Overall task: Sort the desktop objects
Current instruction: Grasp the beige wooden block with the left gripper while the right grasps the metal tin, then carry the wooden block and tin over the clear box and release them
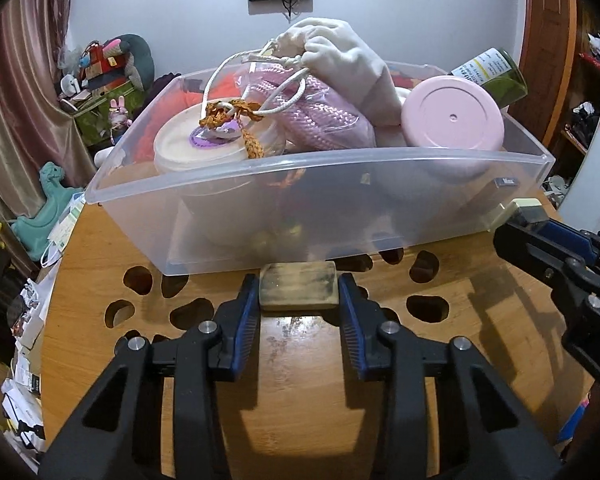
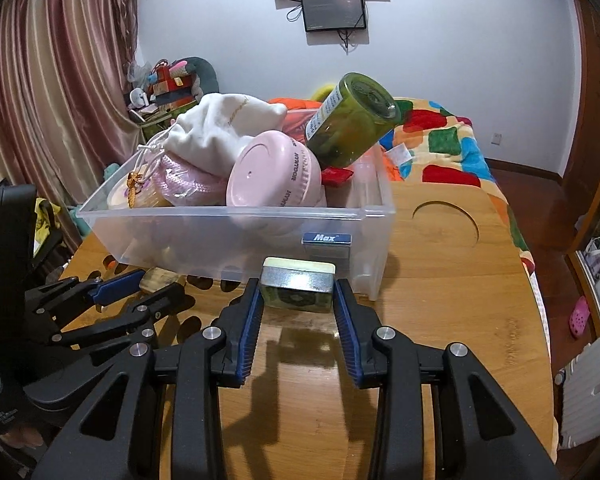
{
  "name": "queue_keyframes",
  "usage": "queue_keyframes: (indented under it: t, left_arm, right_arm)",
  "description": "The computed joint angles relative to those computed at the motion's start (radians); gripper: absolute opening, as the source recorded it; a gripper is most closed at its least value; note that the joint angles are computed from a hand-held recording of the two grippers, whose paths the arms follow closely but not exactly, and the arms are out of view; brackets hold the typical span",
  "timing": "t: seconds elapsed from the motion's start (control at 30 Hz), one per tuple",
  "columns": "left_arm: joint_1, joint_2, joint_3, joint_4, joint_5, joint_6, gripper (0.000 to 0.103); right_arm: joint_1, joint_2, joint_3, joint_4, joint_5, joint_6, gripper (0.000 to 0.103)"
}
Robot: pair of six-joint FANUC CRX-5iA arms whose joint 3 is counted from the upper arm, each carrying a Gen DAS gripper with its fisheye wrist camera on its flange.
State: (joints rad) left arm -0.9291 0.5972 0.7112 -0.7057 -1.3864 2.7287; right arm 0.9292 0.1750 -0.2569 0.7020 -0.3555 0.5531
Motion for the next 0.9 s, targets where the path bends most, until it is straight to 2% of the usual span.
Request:
queue_keyframes:
  t: [0.17, 0.57, 0.9]
  left_arm:
    - [-0.005, -0.023, -0.029, 0.004, 0.020, 0.020, 0.039]
    - [-0.047, -0.116, -0.102, -0.077, 0.068, 0.077, 0.039]
    - [-0.061, -0.178, -0.145, -0.137, 0.114, 0.122, 0.039]
  right_arm:
    - [0.006, -0.003, 0.000, -0.003, 0.003, 0.009, 0.032]
    - [0.028, -0.022, -0.007, 0.050, 0.006, -0.015, 0.032]
    - [0.033, -0.030, -0.006, 0.145, 0.024, -0.065, 0.032]
